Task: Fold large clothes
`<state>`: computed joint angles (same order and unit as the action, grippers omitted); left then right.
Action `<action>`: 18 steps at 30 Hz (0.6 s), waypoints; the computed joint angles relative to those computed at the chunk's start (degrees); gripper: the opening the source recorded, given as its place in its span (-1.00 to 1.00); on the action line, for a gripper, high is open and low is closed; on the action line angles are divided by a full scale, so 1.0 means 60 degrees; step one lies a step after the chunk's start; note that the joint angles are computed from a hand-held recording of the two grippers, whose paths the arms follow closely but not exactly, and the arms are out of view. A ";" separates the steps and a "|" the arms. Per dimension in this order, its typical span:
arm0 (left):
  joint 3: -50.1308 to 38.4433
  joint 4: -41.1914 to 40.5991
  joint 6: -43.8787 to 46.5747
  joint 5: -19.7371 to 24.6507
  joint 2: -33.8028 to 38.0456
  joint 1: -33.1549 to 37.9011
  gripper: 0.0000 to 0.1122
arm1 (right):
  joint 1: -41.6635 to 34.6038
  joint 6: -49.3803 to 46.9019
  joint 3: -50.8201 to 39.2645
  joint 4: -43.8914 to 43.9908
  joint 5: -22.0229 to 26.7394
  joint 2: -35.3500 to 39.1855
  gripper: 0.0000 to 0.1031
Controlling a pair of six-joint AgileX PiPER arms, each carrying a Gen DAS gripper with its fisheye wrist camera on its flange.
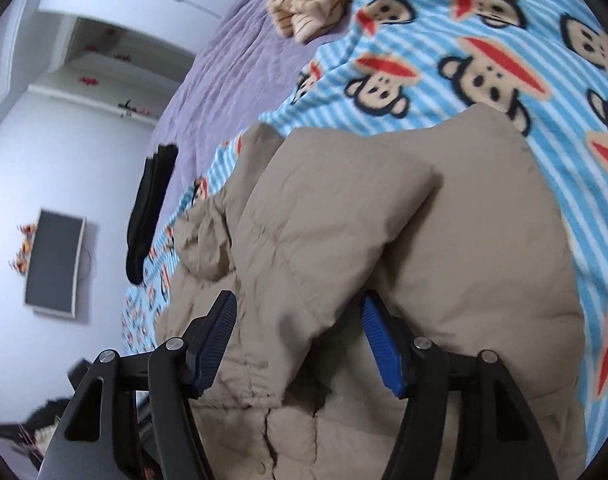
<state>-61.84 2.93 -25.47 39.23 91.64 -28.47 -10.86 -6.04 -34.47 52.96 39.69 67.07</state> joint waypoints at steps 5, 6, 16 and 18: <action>0.0446 -0.2711 0.2240 -0.0572 -0.0505 0.1318 0.81 | 0.0763 0.0151 -0.0709 -0.0089 -0.0744 0.0511 -0.76; 0.0539 -0.3485 0.2867 -0.0594 -0.0553 0.1653 0.81 | 0.1293 0.0222 -0.1004 -0.0366 -0.0874 0.0584 -0.76; 0.1150 -0.8581 0.7069 0.0501 -0.0583 0.3702 0.81 | 0.6867 0.4476 -0.3289 -0.5996 -0.1720 0.2778 -0.76; 0.1076 -0.9102 0.7601 0.0831 -0.0517 0.3818 0.81 | 0.7494 0.4918 -0.3464 -0.6473 -0.1686 0.3239 -0.76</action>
